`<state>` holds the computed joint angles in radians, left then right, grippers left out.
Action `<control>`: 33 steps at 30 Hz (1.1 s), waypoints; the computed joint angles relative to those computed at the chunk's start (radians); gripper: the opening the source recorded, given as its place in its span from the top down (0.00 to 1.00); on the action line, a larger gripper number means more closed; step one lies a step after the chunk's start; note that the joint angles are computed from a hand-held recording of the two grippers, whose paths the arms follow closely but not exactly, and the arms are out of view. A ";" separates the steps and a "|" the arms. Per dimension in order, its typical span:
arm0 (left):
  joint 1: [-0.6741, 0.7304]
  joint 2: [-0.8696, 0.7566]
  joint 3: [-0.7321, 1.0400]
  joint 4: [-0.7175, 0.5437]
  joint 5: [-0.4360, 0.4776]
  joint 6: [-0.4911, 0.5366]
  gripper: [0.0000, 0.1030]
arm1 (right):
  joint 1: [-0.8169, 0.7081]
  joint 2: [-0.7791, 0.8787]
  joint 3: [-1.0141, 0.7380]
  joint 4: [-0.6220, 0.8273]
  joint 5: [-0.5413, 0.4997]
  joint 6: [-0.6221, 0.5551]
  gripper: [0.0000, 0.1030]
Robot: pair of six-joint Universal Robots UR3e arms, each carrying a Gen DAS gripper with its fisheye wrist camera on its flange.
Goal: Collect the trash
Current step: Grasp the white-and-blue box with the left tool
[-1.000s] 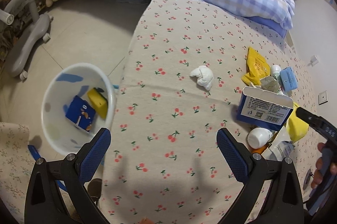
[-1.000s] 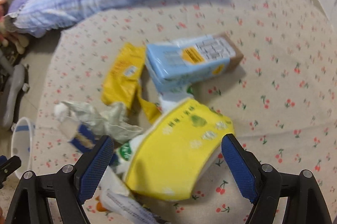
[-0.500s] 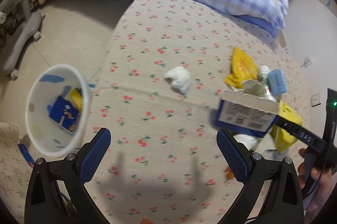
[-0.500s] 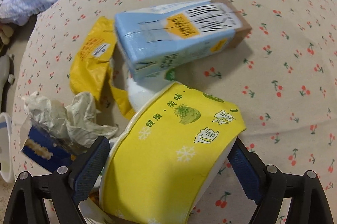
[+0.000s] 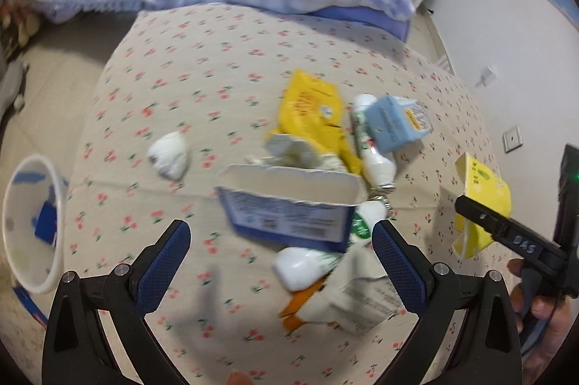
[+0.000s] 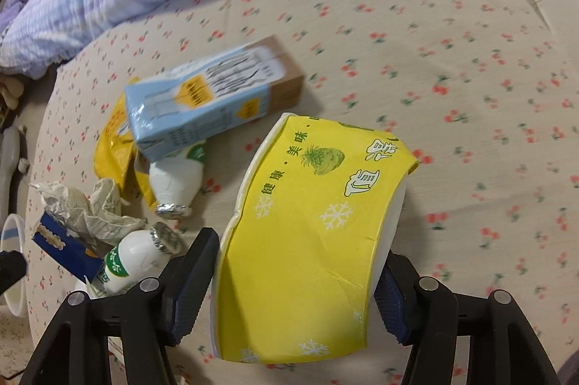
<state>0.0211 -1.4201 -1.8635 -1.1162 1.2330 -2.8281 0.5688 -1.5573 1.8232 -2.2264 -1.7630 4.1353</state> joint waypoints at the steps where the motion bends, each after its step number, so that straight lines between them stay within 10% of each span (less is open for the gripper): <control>1: -0.028 -0.013 -0.003 0.032 0.019 -0.021 0.01 | -0.003 -0.016 0.012 -0.003 -0.002 0.001 0.34; 10: -0.207 -0.143 -0.030 0.296 0.229 -0.293 0.03 | -0.024 -0.127 0.097 -0.005 -0.014 0.003 0.34; 13: -0.209 -0.155 -0.044 0.317 0.248 -0.306 0.17 | -0.027 -0.124 0.097 -0.007 -0.012 0.000 0.34; 27: 0.100 0.017 -0.100 0.111 0.033 -0.071 0.77 | 0.004 -0.096 0.048 -0.022 -0.027 0.004 0.34; 33: 0.246 0.059 -0.099 -0.002 -0.044 0.036 0.77 | 0.030 -0.054 -0.011 -0.022 -0.037 0.011 0.34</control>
<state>0.2669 -1.3611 -1.9625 -1.1187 1.1887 -2.7922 0.5987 -1.6117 1.8123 -2.2485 -1.8002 4.1465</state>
